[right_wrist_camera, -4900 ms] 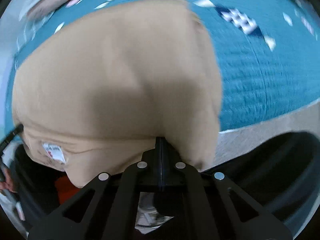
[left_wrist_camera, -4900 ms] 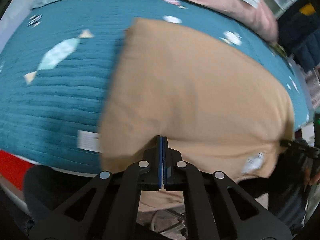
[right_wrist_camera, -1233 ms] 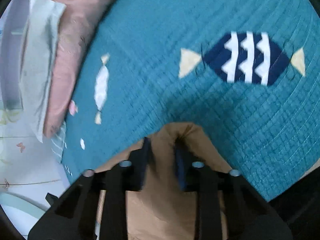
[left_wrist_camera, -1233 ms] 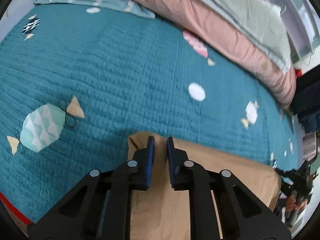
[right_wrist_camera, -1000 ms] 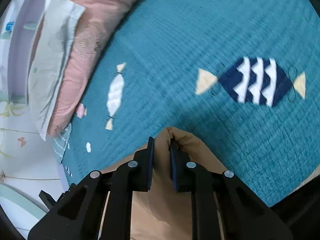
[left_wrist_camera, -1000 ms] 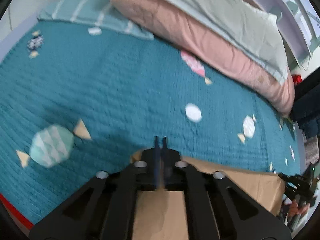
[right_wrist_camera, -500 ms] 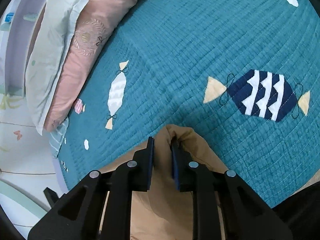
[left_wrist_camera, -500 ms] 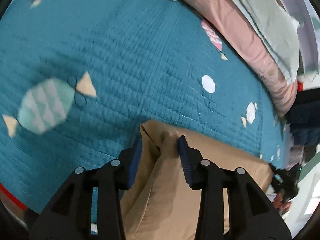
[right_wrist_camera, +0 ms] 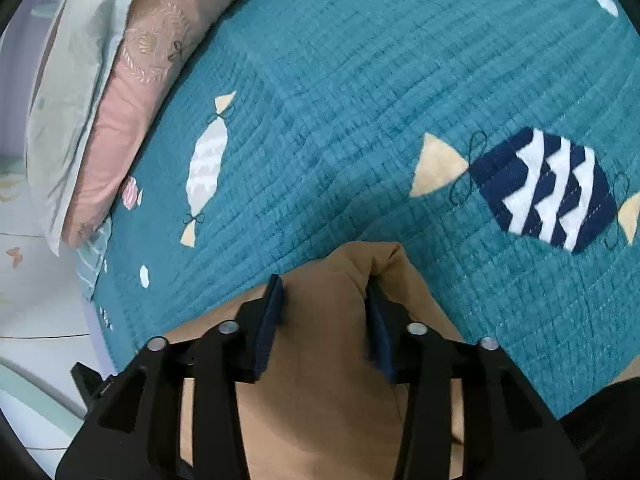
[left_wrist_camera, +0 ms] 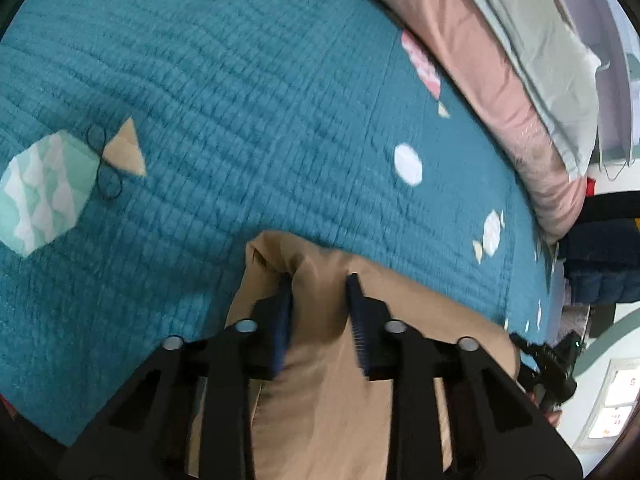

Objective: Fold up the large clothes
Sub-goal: 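Lift the bundle edge with both tools and fold it over again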

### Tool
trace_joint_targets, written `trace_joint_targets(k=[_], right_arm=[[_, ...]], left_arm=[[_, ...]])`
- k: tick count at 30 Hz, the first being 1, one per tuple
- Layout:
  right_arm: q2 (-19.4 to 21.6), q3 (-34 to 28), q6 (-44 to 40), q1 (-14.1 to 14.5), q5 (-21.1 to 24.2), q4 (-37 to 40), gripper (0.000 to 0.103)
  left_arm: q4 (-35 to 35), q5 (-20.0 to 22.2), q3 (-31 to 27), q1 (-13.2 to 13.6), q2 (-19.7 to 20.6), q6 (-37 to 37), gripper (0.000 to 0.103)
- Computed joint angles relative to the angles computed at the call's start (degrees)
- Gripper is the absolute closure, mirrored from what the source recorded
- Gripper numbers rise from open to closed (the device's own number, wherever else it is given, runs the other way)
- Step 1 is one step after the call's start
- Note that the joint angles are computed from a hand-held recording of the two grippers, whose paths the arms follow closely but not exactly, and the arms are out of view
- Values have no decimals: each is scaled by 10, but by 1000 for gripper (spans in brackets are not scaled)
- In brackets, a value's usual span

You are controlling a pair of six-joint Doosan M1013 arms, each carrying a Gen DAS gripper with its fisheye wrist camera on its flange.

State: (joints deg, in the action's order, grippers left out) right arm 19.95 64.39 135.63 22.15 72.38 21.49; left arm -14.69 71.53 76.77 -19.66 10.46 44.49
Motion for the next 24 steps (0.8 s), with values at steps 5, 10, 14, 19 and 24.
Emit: trace_joint_targets(k=[5,10,14,19,24], right_arm=[[-12,13,13,-3,-43,-2,87],[-13,7,8,-11,-75,23,89],[7,-39,-13,-9,-66,6,90],[54,-134,-20,-12,-21,-20,84],[72,-189,-11,-13,39,-50,12]], left_arm=[[55,-45,-7,-17,-4,34,87],[66,-58,-23,-14,1,25,89],[72,-68,-50,-10,10,29,89],[87,-56,-109,-8,37,33,87],[118,-11,-127,-12,45,1,29]])
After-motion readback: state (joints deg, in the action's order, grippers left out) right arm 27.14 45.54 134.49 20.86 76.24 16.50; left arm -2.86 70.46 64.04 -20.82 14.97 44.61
